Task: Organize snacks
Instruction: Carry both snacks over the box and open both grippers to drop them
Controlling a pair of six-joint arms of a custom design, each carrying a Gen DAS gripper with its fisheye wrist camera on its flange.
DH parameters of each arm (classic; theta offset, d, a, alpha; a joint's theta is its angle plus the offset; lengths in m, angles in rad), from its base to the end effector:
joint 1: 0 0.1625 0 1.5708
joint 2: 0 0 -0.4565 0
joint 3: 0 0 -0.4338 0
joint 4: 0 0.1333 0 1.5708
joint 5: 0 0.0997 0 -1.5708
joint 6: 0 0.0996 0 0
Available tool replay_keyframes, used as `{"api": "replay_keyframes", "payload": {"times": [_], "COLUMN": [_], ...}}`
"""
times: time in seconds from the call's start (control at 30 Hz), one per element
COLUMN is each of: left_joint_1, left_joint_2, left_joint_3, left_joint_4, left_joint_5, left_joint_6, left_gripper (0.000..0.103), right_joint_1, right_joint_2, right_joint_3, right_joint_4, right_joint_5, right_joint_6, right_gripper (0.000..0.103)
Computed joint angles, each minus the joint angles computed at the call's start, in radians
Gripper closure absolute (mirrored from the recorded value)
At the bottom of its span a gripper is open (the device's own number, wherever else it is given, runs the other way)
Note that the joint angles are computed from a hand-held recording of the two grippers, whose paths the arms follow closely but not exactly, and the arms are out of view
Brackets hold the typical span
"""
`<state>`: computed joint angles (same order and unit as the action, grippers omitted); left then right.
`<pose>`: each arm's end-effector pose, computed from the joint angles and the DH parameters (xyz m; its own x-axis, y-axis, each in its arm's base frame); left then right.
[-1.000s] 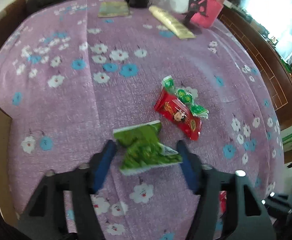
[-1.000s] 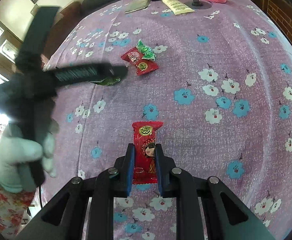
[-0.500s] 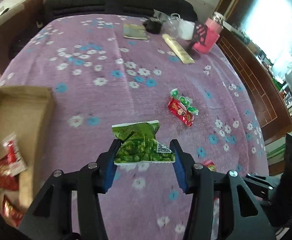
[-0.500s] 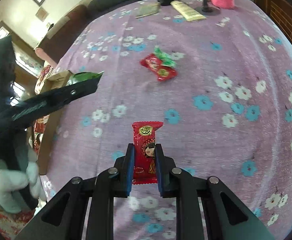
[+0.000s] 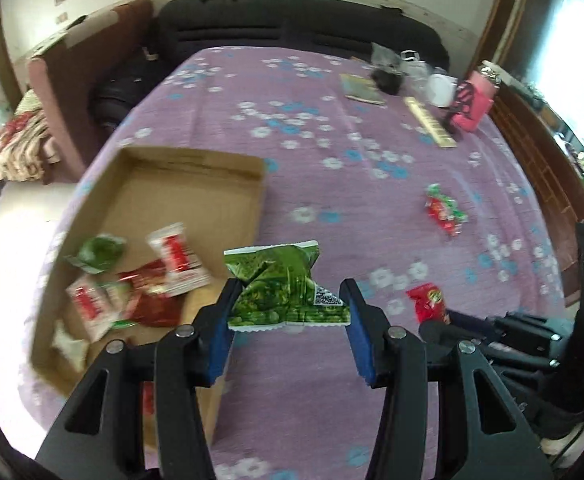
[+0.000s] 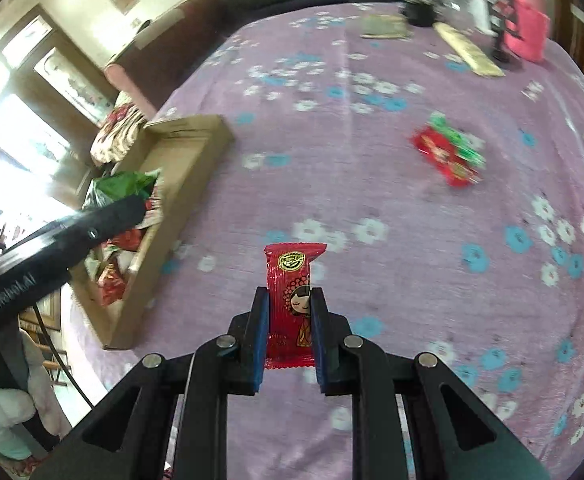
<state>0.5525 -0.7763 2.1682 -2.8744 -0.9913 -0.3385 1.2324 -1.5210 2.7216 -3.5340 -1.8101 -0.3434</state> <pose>-0.3227 -0.4196 -0.0363 -0.6570 0.5221 -0.5438 0.6676 0.7380 -0.0980 -0.0023 -0.3369 0.2129 -0.8925 0.2195 0.3940 -0.0642 0.8028 -0.5928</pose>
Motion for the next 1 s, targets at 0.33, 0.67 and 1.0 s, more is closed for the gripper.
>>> {"api": "replay_keyframes", "payload": {"times": [0.33, 0.67, 1.0], "left_joint_1": [0.065, 0.143, 0.206], "left_joint_2": [-0.101, -0.144, -0.148], "left_joint_3": [0.051, 0.052, 0.043], "left_joint_4": [0.062, 0.064, 0.090], "left_joint_5": [0.108, 0.103, 0.078], "left_joint_6": [0.001, 0.066, 0.103], "left_gripper": [0.051, 0.051, 0.051], "right_joint_1": [0.182, 0.292, 0.338], "right_joint_2": [0.214, 0.335, 0.395], "right_joint_3": [-0.103, -0.197, -0.249], "right_joint_4": [-0.026, -0.023, -0.010], "right_joint_5": [-0.084, -0.154, -0.194], "right_joint_6": [0.065, 0.123, 0.164], "right_gripper": [0.086, 0.086, 0.086]}}
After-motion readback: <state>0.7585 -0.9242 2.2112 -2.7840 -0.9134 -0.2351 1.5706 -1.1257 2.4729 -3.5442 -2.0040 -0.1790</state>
